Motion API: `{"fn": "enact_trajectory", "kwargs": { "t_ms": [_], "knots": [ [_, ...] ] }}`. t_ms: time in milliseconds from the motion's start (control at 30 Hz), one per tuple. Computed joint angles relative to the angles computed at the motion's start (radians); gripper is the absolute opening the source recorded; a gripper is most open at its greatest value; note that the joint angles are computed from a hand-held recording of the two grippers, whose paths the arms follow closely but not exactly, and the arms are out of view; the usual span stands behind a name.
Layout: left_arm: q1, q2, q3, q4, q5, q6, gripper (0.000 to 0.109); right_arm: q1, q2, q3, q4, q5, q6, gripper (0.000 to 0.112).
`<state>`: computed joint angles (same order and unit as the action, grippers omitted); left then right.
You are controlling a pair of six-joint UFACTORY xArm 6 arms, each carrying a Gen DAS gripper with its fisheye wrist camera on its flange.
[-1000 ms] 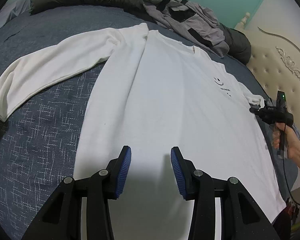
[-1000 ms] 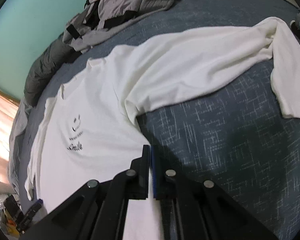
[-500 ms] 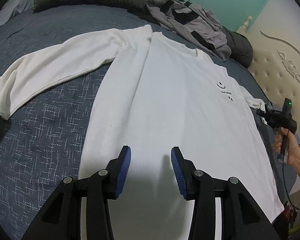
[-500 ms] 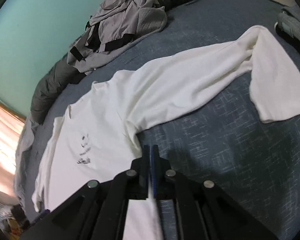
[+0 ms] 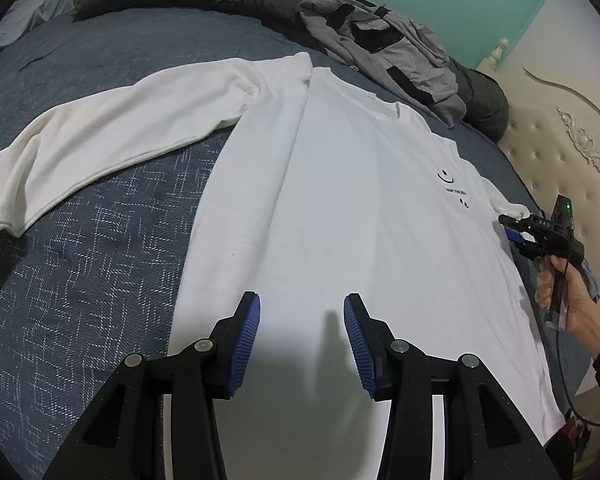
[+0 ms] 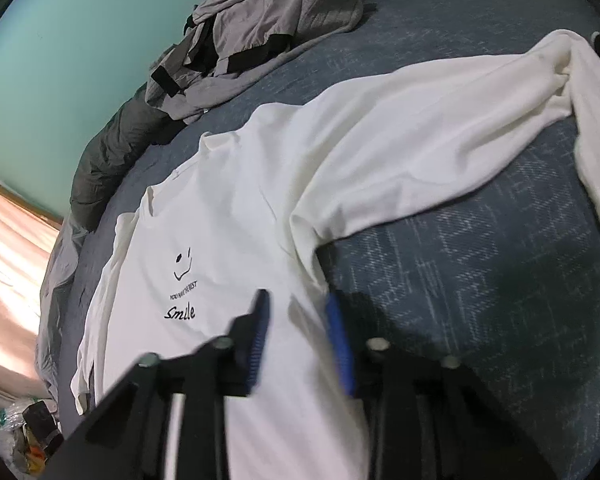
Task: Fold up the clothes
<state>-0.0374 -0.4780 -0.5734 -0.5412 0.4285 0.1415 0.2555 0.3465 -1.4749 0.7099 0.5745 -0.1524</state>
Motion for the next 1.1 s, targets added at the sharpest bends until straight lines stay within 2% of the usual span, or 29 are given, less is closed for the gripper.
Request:
{"fn": "enact_trajectory", "kwargs": {
  "t_ms": [67,200,333,433,533,733,767,867,1000,1100],
  "knots": [
    [-0.002,0.001,-0.001,0.0,0.0,0.002,0.048,0.005,0.009,-0.012,-0.06,0.001,0.021,0.003],
    [-0.004,-0.001,0.001,0.0,0.001,0.003,0.048,-0.001,-0.012,0.032,-0.14,-0.088,0.118,0.001],
    [-0.005,0.001,0.001,0.003,-0.002,-0.001,0.049,-0.003,0.007,0.007,-0.198,-0.062,0.171,0.001],
    [-0.004,0.004,0.0,-0.002,-0.002,0.004,0.049,-0.009,0.045,-0.046,-0.162,0.038,0.148,0.002],
    [-0.002,0.006,-0.001,-0.007,-0.001,0.007,0.049,-0.006,0.017,-0.011,-0.183,0.0,0.177,0.003],
    [0.003,0.005,-0.007,-0.021,0.0,0.011,0.049,0.013,-0.104,0.128,-0.404,-0.093,0.323,0.008],
    [0.004,0.003,-0.008,-0.027,0.001,0.012,0.05,0.018,-0.133,0.159,-0.398,-0.108,0.313,0.01],
    [0.007,-0.004,-0.006,-0.024,-0.001,-0.002,0.05,0.059,-0.247,0.286,-0.404,-0.201,0.327,0.028],
    [0.016,-0.028,0.005,-0.02,0.009,-0.032,0.05,0.135,-0.372,0.423,-0.184,-0.302,0.213,0.029],
    [0.05,-0.05,0.001,-0.033,0.056,-0.046,0.051,0.209,-0.424,0.472,-0.08,-0.35,0.159,0.03]
  ]
}}
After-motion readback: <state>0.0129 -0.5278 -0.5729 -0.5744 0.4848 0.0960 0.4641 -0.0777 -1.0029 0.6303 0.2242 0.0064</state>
